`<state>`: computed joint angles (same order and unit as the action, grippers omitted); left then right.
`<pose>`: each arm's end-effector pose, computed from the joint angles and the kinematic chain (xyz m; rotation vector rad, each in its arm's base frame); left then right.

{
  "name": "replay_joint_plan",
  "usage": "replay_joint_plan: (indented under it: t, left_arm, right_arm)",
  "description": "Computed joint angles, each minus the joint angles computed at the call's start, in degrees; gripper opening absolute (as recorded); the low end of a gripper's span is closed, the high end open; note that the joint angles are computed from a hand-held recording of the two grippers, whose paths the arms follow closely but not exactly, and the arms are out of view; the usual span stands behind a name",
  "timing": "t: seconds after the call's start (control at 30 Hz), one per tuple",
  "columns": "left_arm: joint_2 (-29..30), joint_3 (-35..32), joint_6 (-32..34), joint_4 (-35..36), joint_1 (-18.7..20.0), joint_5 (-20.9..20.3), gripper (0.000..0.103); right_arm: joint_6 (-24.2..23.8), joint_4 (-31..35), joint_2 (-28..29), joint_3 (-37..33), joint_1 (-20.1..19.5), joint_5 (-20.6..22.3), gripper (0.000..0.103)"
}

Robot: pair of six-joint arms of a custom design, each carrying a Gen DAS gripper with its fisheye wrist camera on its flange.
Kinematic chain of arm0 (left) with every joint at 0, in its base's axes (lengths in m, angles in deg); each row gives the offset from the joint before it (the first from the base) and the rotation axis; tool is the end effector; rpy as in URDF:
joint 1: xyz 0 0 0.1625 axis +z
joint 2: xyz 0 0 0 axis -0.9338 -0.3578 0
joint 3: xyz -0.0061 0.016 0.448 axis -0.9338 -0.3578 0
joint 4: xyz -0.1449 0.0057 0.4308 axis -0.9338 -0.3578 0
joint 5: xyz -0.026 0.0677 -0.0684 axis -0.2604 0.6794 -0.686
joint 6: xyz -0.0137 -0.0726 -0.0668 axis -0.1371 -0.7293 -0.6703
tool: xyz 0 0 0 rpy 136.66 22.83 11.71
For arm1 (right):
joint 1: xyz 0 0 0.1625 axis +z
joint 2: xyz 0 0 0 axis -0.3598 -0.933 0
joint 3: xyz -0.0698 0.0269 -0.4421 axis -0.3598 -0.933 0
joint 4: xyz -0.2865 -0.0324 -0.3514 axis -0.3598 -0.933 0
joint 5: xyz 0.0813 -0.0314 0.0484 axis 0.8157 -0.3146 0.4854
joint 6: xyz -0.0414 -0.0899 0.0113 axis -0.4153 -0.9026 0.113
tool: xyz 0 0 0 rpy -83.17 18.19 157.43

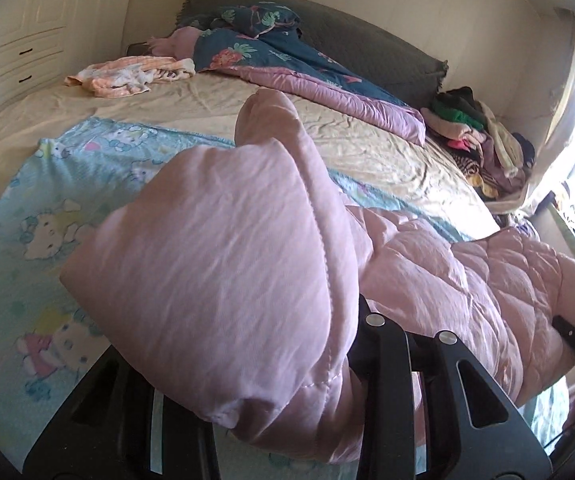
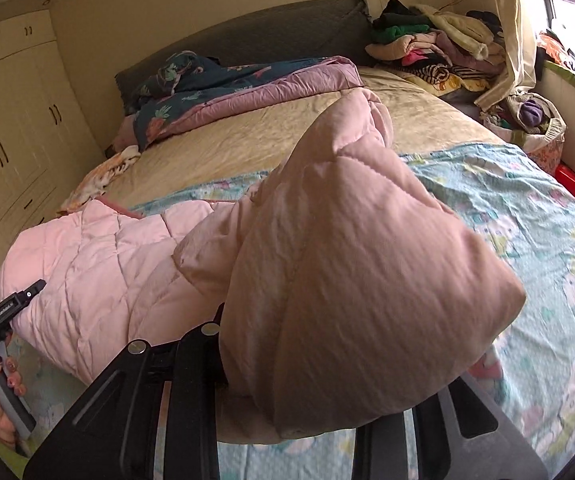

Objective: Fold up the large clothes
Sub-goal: 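Lift the bundle end with both grippers and fold it over the rest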

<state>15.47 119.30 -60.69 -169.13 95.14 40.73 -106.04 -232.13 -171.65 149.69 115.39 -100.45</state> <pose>-0.3450 -0.4169 0.1865 -0.0068 2.2886 -1.2333 0.1397 -0.4871 0.3841 0.5231 -2.4810 0.9507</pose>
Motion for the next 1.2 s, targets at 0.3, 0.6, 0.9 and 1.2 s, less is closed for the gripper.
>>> replay_joint_plan:
  t: [0.3,0.6,0.9,1.2]
  left_arm:
    - [-3.29,2.7,-8.8,9.9,-4.88,-1.36,0.027]
    - [-5.68,5.4,-15.1,15.67,-9.23,-2.99,0.027]
    - [-6.99,7.57,-20.17,19.11,-12.49,-4.19,0.027]
    - [-8.77,9.69,-24.9,21.86,-15.68,-5.5,0.028]
  right_arm:
    - [-1.6,0.98,-7.88,6.37,-1.05,0.98,0.026]
    - [-2.74,2.37,-14.68,11.35,-3.33,2.81,0.026]
    - [-2.68,3.34,-19.09,14.61,-4.65,3.94,0.026]
    - [-3.0,5.3,-22.66,15.98,-6.55,6.23,0.026]
